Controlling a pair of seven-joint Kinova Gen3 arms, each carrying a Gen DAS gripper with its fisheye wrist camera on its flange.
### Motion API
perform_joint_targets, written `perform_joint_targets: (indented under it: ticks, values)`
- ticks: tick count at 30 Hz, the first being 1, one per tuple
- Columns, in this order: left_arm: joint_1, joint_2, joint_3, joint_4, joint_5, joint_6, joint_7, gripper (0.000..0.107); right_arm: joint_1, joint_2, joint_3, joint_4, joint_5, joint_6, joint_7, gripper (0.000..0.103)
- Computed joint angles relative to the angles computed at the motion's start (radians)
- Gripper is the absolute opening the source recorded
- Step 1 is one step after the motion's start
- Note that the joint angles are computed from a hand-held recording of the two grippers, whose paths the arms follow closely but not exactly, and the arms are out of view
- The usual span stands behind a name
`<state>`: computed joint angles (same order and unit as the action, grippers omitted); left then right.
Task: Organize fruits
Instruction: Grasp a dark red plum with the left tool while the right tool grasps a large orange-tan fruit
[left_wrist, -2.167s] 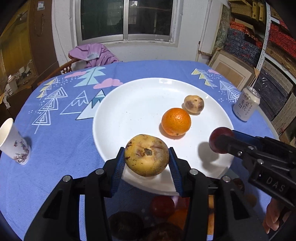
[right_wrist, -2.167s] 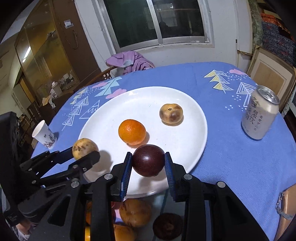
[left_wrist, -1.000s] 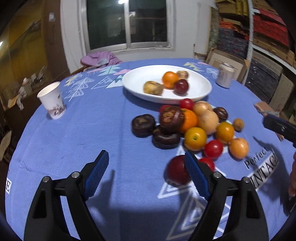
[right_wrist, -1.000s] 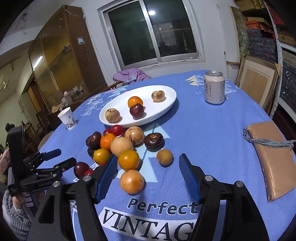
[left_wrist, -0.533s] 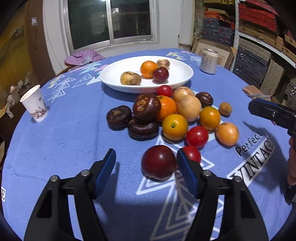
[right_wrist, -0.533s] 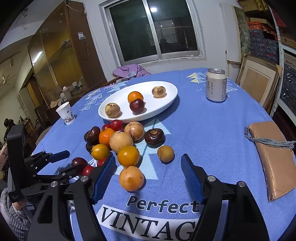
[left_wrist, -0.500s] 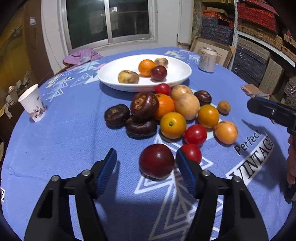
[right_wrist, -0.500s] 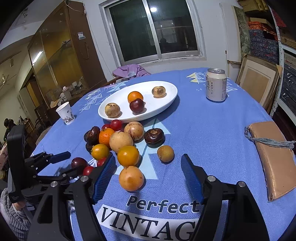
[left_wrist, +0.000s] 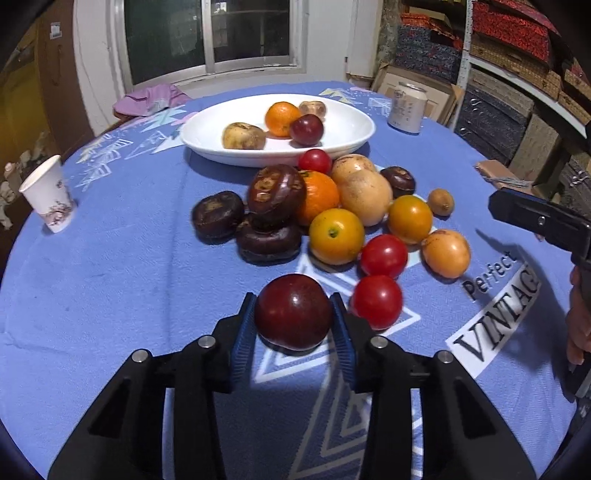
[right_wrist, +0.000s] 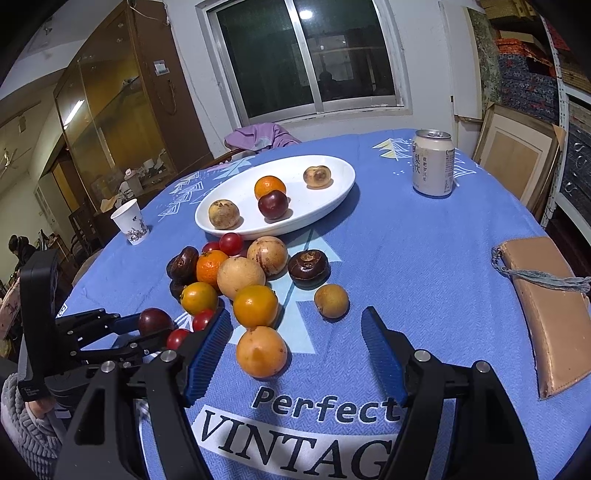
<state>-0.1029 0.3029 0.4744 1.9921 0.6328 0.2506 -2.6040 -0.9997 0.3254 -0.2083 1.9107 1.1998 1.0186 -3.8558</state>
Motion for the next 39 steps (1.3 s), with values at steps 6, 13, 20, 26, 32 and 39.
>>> perform_joint_targets:
  ticks: [6,13,20,26,32,39]
  values:
    - [-0.026,-0.028,-0.019,0.017,0.020,-0.033,0.037,0.039,0.014,0.029,0.001,-0.048,-0.055,-0.031,0.125,0.074]
    - [-0.032,-0.026,-0.027,0.012,0.002,-0.024,0.059,0.039,-0.009,0.084,0.036,-0.129,-0.132,-0.018,0.294,0.065]
    - [0.005,-0.024,-0.058,0.008,-0.041,-0.018,0.098,0.039,0.010,0.104,0.069,-0.166,-0.211,-0.094,0.418,0.044]
    - [0.038,-0.018,-0.082,0.005,-0.088,-0.019,0.139,0.039,-0.002,0.094,0.100,-0.152,-0.227,-0.129,0.408,0.039]
    - [-0.001,-0.018,-0.043,0.001,-0.081,-0.019,0.142,0.039,-0.031,0.067,0.111,-0.107,-0.168,-0.118,0.309,0.039]
    - [0.127,-0.012,-0.167,-0.128,-0.166,0.042,0.273,0.039,0.009,0.017,0.081,-0.092,-0.122,-0.100,0.278,0.039]
